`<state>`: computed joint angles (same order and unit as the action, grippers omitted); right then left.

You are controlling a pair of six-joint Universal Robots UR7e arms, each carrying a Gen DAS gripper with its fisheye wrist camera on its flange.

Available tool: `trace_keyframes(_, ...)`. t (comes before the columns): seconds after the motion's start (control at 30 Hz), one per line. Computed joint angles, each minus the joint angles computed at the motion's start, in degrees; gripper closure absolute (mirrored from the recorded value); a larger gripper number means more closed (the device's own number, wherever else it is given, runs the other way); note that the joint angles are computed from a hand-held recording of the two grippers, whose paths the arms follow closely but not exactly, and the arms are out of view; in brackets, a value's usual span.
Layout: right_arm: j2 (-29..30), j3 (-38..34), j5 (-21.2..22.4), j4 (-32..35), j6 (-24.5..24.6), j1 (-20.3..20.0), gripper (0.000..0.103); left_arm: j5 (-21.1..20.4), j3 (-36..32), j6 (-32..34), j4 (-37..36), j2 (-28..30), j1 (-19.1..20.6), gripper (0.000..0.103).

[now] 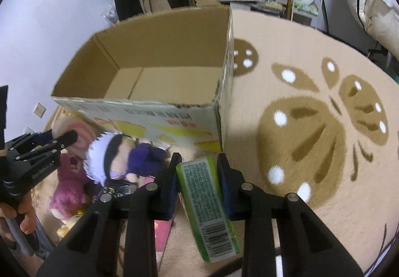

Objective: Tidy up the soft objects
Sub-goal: 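Grasp the pink roll cushion with left tool while right tool grasps green soap box, then carry both items over the box and open both tools to drop them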

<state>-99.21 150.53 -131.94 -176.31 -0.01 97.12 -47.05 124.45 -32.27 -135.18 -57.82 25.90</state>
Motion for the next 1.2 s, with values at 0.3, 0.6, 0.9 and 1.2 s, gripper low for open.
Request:
trace_keyframes(0.3,-3.9,1.0,-2.0,-1.4,-1.0,6.1,0.074,6.5,1.7,-2.8,2.1,-3.2,-2.9,0.076)
trace_keyframes(0.6,-4.4,0.3,-2.8,-4.8,-4.4,10.1,0.074,12.7,4.7,-3.5,0.3,-7.6,-7.7,0.077)
trace_keyframes(0.9,-1.0,-0.9,-4.4,-12.2,-8.2,13.2,0.074,15.8,3.3,1.7,-8.3,-6.7,-9.7,0.077)
trace_keyframes(1.2,5.6,-4.4,-3.9,-20.7,-14.8,13.4,0.074,18.6,0.2,9.4,-16.2,-2.1,-7.2,0.076)
